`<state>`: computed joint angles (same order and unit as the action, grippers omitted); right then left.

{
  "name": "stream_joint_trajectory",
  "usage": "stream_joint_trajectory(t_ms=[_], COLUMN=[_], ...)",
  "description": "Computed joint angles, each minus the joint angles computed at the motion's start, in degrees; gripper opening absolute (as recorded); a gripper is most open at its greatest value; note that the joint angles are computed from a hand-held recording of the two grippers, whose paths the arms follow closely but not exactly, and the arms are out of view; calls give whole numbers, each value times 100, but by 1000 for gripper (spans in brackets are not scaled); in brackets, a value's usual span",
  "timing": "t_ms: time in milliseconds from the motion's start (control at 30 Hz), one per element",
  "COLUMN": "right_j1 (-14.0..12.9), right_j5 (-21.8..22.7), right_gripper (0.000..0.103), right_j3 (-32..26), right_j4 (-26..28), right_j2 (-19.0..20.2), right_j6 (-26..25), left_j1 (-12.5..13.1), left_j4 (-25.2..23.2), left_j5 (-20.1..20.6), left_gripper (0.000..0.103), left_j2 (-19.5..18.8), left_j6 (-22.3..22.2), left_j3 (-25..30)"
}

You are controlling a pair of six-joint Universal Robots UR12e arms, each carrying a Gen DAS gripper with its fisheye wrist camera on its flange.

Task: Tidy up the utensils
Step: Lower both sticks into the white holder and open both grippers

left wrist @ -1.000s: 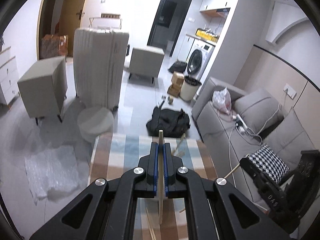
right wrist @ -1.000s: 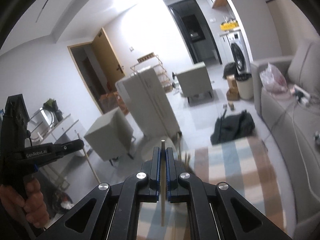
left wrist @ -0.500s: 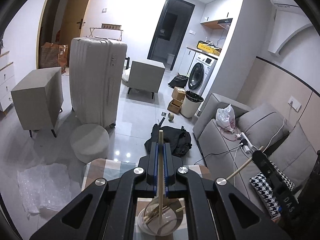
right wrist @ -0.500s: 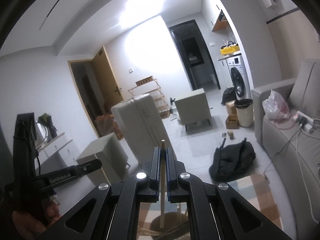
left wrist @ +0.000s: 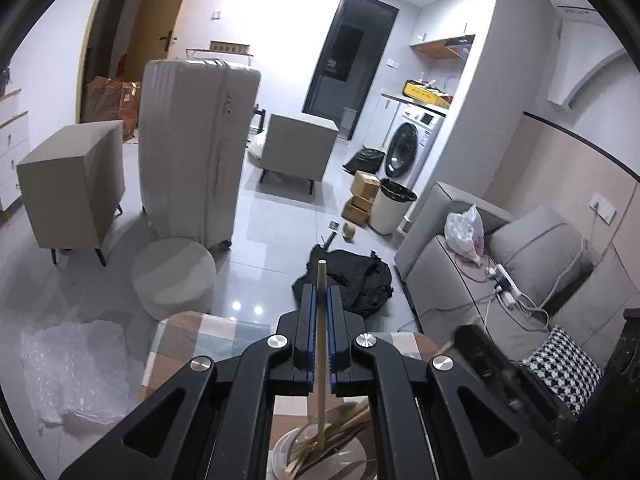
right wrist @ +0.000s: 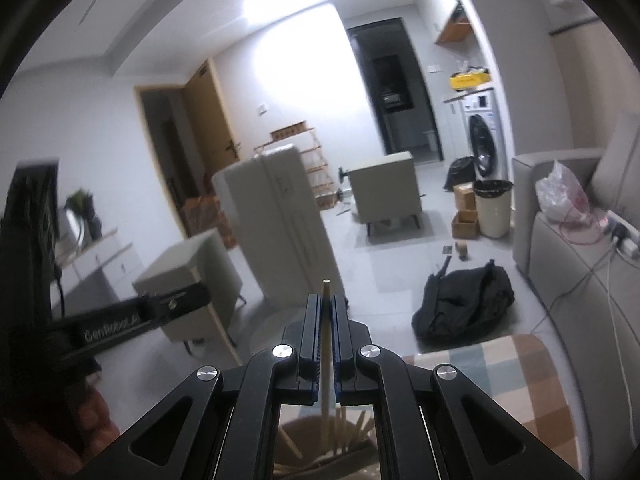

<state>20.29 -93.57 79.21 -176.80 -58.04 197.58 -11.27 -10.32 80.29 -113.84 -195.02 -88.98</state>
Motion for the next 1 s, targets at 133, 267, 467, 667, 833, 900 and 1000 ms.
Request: stream_joint_trajectory(t_ms=[133,267,467,667,833,900,1000], right_j1=[63,57,51,28,-47,-68,-58], right_j5=[41,124,226,346,478,514,430], right_gripper=[4,4,4,7,8,8,18], right_j3=[67,195,320,409,692,831,1011], right_j4=[189,339,710,1017,940,888,770], right_j2=[45,22,-47,-124,-320,-416,-548], right_j6=[-516,-548,-495,-399,241,425,602], left_j1=[14,66,75,97,130,137,127], left_j4=[-73,-39,-447,-1437,-1992,-1982,-2002], left_j5=[-96,-257,-427,-741,-671,-607,-522], left_gripper=[0,0,0,0,1,3,23], left_j2=[-2,67,145,162,253,336,436], left_j6=[106,185,472,847,703,688,715], left_j3=[-57,-167,-195,-72,-25,-92,-185])
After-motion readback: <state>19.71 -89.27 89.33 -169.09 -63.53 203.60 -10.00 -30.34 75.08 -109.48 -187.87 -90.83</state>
